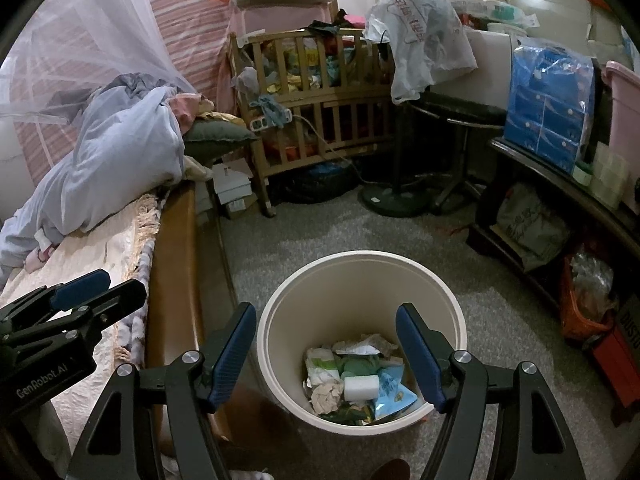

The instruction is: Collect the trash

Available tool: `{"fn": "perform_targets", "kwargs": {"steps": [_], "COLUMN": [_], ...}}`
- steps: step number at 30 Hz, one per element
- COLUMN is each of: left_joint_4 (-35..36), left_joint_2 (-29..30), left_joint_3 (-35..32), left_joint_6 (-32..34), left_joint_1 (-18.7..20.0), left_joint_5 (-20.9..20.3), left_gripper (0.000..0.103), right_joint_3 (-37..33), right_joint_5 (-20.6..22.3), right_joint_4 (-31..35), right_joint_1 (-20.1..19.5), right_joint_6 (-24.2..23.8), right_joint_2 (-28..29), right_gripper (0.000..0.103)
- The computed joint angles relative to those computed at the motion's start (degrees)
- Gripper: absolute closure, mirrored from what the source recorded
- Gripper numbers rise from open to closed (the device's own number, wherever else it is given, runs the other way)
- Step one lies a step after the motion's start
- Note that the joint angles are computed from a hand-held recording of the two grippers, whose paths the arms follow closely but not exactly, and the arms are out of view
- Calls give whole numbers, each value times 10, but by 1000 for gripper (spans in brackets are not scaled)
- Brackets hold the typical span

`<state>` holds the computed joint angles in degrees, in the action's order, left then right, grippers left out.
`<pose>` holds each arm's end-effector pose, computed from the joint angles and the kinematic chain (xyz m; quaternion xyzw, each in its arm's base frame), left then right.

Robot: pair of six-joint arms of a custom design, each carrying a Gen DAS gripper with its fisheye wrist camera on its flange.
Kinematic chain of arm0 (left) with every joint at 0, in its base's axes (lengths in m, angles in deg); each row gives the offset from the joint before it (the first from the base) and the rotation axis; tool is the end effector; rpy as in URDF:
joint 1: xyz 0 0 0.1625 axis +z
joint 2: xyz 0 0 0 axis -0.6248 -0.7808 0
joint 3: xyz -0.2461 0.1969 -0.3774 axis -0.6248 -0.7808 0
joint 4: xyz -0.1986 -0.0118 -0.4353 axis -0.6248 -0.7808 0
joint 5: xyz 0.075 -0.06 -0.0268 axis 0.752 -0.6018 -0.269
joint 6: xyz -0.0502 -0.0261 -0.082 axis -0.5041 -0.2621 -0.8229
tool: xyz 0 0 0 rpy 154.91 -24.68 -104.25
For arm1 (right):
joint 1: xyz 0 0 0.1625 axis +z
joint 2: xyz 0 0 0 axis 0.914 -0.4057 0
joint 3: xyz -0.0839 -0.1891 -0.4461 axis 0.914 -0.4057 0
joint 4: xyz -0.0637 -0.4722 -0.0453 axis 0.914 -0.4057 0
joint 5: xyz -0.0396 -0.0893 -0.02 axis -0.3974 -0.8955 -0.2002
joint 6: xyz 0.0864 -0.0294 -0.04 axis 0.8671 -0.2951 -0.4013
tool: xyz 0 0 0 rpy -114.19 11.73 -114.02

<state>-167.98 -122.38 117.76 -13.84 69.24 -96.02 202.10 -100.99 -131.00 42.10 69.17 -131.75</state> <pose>-0.2703 -0.4066 0.1632 0.2094 0.8696 -0.3528 0.2747 0.2072 -0.3878 0.1899 0.1696 -0.8595 0.3902 0.2833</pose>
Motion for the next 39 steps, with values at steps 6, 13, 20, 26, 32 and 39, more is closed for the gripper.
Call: {"fn": "perform_targets", "kwargs": {"steps": [6, 13, 20, 26, 32, 39], "left_joint_4": [-1, -4, -4, -3, -3, -6], "left_joint_2": [0, -1, -1, -1, -2, 0], "left_joint_3": [1, 1, 1, 1, 1, 2], "left_joint_6": [0, 6, 6, 4, 7, 6], "left_joint_1": [1, 3, 4, 3, 5, 4], "left_joint_5": [0, -2, -3, -2, -4, -4], "left_gripper": [46, 46, 46, 46, 46, 46], "right_joint_3": [1, 1, 0, 0, 0, 0], "right_joint_5": [0, 1, 1, 2, 2, 2], "right_joint_4": [0, 2, 3, 4, 5, 6], "right_joint_1": [0, -3, -4, -5, -4, -5], "right_joint_6": [1, 1, 0, -1, 0, -1], "right_joint_2": [1, 4, 4, 3, 3, 3], "right_gripper": [33, 33, 32, 32, 32, 32]}}
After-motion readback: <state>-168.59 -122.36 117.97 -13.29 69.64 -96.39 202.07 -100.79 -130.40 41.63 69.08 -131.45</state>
